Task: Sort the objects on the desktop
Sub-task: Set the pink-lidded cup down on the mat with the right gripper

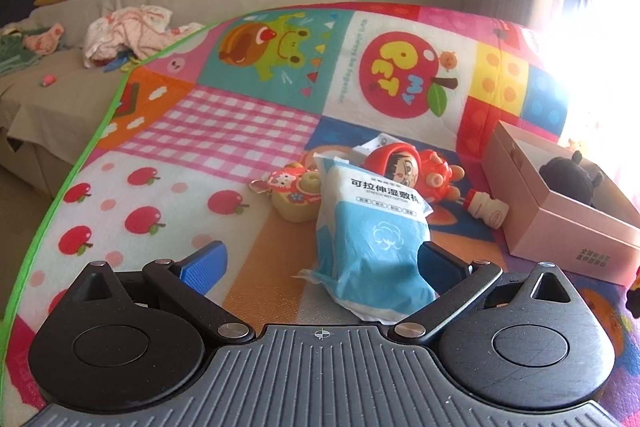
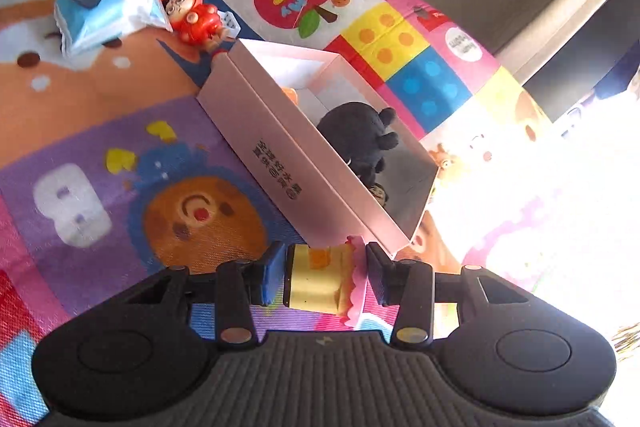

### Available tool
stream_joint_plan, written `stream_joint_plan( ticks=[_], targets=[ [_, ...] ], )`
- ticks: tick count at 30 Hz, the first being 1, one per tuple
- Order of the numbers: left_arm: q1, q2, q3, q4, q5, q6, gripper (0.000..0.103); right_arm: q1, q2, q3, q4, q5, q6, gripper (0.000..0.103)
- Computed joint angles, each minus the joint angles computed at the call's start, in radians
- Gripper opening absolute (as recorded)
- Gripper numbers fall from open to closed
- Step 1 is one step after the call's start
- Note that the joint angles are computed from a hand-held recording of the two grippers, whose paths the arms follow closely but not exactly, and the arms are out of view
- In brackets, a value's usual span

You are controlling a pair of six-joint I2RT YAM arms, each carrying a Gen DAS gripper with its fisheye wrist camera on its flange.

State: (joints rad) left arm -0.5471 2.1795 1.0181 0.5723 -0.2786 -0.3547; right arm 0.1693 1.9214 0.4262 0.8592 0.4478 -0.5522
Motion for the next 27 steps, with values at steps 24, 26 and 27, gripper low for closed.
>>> stream_joint_plan(
  ticks=[24, 26, 27],
  targets=[
    [-0.119, 0.005, 0.124, -0.060, 0.017, 0.227, 0.103, -0.247, -0.111, -0.193, 0.133, -0.422, 0.487, 0.100],
    [-0.127, 0.028, 0.184, -0.122, -0.029, 0.229, 0.103, -0.278, -0.058, -0.185, 0.171, -0.452, 0.520, 0.100],
    [-0.129, 0.034, 0.197, -0.137, -0.053, 0.222, 0.103, -0.289, -0.033, -0.176, 0.179, -0.461, 0.535, 0.100]
  ],
)
